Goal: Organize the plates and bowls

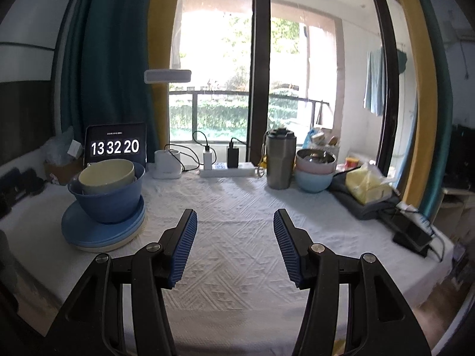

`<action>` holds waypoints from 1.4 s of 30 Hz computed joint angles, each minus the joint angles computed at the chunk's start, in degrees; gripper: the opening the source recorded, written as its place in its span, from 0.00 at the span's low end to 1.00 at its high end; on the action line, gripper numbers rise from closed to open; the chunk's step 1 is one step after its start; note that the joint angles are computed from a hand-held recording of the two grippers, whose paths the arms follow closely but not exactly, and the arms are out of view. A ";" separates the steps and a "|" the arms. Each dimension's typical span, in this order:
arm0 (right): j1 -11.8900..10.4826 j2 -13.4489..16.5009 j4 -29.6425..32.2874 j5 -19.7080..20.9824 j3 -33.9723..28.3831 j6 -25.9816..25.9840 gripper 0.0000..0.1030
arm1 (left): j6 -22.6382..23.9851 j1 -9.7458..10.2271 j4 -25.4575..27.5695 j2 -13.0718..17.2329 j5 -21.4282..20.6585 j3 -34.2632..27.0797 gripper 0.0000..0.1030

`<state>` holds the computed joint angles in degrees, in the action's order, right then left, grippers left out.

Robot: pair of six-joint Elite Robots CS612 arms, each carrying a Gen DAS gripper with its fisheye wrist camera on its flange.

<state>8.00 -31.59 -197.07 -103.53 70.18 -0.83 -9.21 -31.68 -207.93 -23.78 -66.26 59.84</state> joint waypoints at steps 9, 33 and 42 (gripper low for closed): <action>0.02 -0.70 -1.90 0.74 1.30 0.16 0.55 | -0.05 -0.15 -2.68 -0.32 1.36 0.76 0.89; -0.06 -0.69 -1.04 1.27 1.35 1.42 0.55 | 0.50 -0.44 -2.22 -0.15 1.43 0.42 0.89; -0.02 -0.66 -0.93 1.25 1.32 1.57 0.55 | 0.49 -0.45 -2.19 -0.16 1.47 0.43 0.89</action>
<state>7.98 -32.25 -198.00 -102.28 71.50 0.73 -8.72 -32.12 -210.12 -23.94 -64.79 60.27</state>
